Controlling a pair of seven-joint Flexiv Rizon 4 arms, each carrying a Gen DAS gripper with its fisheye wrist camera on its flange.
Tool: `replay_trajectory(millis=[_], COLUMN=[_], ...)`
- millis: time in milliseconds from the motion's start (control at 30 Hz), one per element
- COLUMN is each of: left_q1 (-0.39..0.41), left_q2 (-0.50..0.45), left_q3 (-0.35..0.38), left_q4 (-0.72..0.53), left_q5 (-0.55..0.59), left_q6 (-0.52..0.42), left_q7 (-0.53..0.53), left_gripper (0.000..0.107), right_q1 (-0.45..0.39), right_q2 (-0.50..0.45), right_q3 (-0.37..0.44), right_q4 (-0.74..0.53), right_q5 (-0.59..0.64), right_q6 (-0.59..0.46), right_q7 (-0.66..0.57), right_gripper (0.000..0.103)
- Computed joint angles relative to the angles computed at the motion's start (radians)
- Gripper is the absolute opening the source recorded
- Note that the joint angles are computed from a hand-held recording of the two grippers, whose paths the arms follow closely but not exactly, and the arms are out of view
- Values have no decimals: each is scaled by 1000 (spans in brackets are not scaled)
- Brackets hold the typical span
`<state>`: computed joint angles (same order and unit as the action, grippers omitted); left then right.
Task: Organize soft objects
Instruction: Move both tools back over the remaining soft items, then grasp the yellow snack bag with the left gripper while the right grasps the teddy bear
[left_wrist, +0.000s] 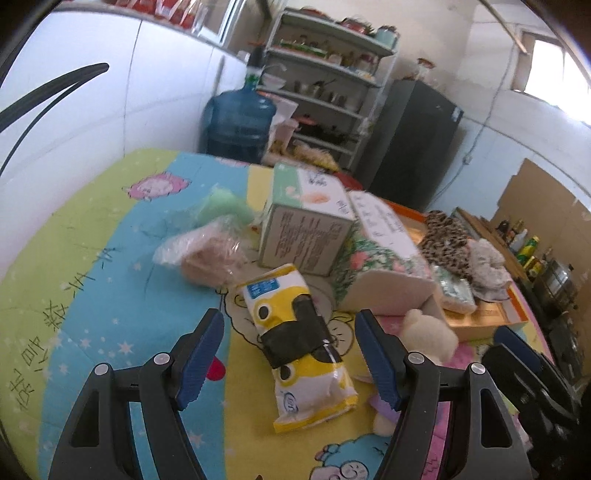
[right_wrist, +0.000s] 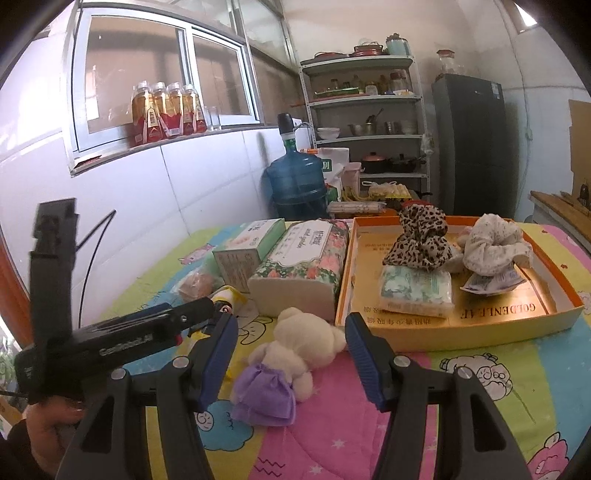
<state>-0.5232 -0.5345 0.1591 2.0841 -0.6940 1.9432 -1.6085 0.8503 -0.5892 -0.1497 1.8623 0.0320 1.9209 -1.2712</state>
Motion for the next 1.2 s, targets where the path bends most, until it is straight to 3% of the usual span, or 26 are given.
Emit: replay_trajectory(millis=[133,233,333,400,533,600,633,700,900,1200], left_q1=[-64,-87,-167,-173,-80,10,24,23,133,184], left_q2=[-34,-52,-89,-92,-69,-46,-44,-43,-26,-13], left_q3=[73,110,214,226,133,45,32,36,-68,-112], left_q4=[-41,-63,-100,-103,-83,-57,-55,-54,-26,1], left_q5=[-53,-40,-37,-14,59,126,142,159,234,287], left_q6=[-67,-115,-192,-191,-150,-111,-108,-107,-62,-32], left_q7=[9,-16,-44,-66,-103,-117,-121,-130,-169,-188], left_gripper=[75,75,75,75,70,60,53,50,48,47], right_q1=[-78,-124,-157,-177,-218,-240,-245,-242,-180,-157], right_q2=[-16,-26,-34,-40,-51,-59,-62,-65,-57,-64], right_q3=[82,130,167,189,233,258,262,258,185,158], right_q4=[-15,-23,-25,-29,-35,-43,-45,-49,-48,-72], right_q5=[-42,-81,-115,-135,-173,-194,-201,-212,-215,-269], right_q6=[-8,-17,-22,-27,-51,-67,-71,-84,-121,-203], right_q7=[17,30,43,54,85,103,111,125,158,202], right_gripper=[60,60,60,60,60,60,60,60,60,58])
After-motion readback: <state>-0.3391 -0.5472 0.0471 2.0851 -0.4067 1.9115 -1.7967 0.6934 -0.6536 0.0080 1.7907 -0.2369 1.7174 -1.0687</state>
